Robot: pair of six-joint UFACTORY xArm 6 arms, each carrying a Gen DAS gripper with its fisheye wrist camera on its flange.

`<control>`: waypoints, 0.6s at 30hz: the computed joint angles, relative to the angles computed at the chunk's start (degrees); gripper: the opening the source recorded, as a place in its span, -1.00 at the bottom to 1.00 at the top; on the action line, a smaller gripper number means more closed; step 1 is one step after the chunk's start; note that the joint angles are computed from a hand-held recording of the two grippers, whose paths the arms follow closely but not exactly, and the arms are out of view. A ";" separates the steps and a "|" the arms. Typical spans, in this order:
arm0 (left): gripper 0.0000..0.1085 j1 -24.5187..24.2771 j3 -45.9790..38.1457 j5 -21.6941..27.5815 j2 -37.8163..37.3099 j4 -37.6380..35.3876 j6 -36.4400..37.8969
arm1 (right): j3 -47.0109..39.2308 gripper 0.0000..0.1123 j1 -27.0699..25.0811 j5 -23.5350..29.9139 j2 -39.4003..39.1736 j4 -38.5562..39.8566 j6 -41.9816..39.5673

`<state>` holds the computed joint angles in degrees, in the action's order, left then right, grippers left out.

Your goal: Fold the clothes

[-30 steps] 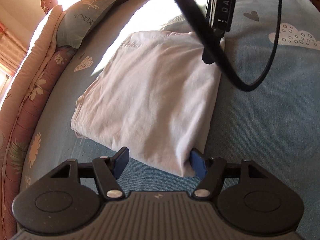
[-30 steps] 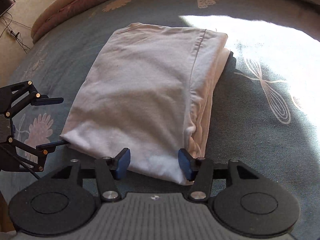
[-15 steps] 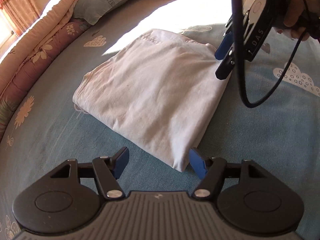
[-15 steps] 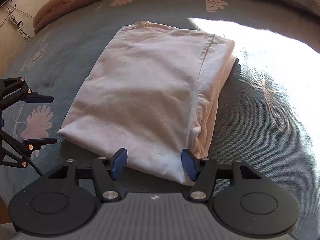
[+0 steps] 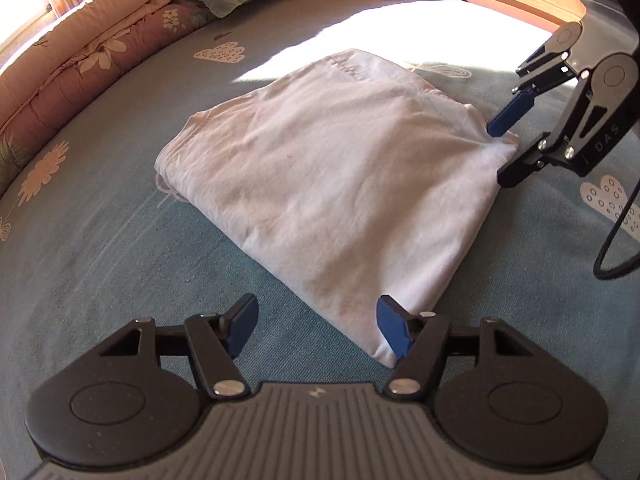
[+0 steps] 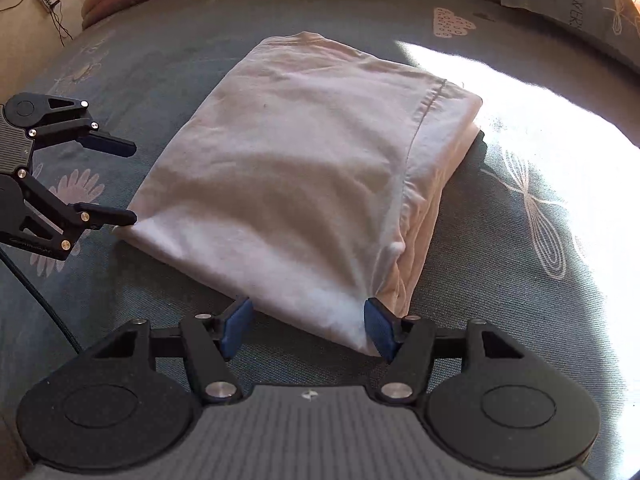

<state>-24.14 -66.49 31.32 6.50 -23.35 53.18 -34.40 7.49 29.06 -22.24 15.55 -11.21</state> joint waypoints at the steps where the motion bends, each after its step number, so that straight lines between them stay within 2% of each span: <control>1: 0.23 0.27 -2.63 0.47 1.66 -2.04 0.28 | -0.17 0.22 -0.03 -0.99 -0.06 0.50 -0.49; 6: 0.22 -0.03 -18.55 2.02 14.48 -11.02 1.57 | -4.71 0.31 0.12 -9.52 7.14 5.93 -7.92; 7: 0.24 -0.19 -21.19 2.65 16.79 -11.43 1.12 | -5.59 0.31 0.11 -10.65 8.83 7.38 -10.04; 9: 0.25 -0.28 -24.75 4.32 20.59 -7.01 -3.20 | -7.09 0.31 -0.80 -10.87 12.15 8.37 -11.24; 10: 0.25 -0.16 -25.38 4.84 21.54 -5.82 -4.44 | -7.58 0.31 -1.34 -10.49 13.26 8.48 -11.18; 15: 0.24 0.71 -26.24 6.82 20.98 -9.09 -6.77 | -7.38 0.31 -2.15 -9.36 11.96 11.86 -13.89; 18: 0.28 0.60 -30.11 7.55 23.27 -11.42 -6.31 | -7.72 0.37 -1.35 -11.72 12.07 16.02 -16.99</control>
